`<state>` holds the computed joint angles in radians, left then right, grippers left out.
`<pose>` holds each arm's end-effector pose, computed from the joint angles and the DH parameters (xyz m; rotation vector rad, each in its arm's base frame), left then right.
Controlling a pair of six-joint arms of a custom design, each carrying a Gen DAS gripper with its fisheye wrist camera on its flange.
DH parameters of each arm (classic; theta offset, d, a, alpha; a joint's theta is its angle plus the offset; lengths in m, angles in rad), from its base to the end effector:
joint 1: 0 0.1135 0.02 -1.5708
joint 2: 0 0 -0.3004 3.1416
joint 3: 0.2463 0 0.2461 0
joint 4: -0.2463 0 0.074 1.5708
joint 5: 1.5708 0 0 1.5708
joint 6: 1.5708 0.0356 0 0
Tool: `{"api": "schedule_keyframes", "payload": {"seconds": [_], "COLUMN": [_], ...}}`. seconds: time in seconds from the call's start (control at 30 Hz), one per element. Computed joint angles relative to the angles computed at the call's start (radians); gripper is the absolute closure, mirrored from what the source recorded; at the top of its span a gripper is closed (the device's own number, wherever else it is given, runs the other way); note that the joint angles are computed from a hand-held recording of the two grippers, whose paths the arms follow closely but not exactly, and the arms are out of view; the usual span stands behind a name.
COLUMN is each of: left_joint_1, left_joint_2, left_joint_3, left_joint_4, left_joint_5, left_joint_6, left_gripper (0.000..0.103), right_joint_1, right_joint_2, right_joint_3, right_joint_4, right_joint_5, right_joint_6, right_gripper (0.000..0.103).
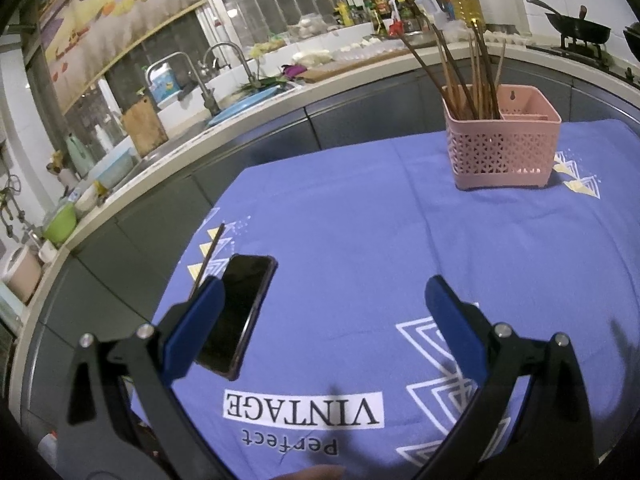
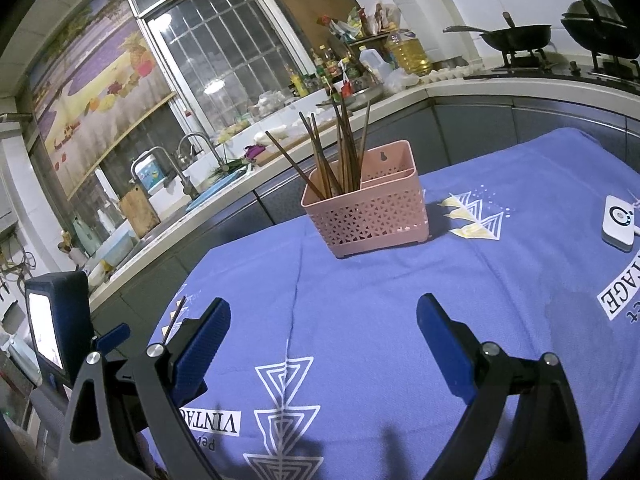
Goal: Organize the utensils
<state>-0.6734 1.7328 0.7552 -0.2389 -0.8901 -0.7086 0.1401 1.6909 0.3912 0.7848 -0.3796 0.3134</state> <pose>0.2401 -0.1562 0.1552 -0.2322 2.2516 0.5716 0.2664 0.0509 0.1451 -0.0527 2.1144 0.6690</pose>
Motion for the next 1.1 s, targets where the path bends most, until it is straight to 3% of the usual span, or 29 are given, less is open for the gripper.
{"api": "schedule_keyframes", "payload": {"seconds": [1.1], "left_joint_1": [-0.017], "left_joint_2": [0.022], "left_joint_3": [0.012], "left_joint_4": [-0.052], "left_joint_5": [-0.084], "left_joint_6": [-0.019], "left_gripper": [0.006], "right_joint_1": [-0.014], "right_joint_2": [0.002], "right_joint_3": [0.007], "right_joint_4": [-0.009], "right_joint_5": [-0.016], "right_joint_6": [-0.006], "right_gripper": [0.01]}}
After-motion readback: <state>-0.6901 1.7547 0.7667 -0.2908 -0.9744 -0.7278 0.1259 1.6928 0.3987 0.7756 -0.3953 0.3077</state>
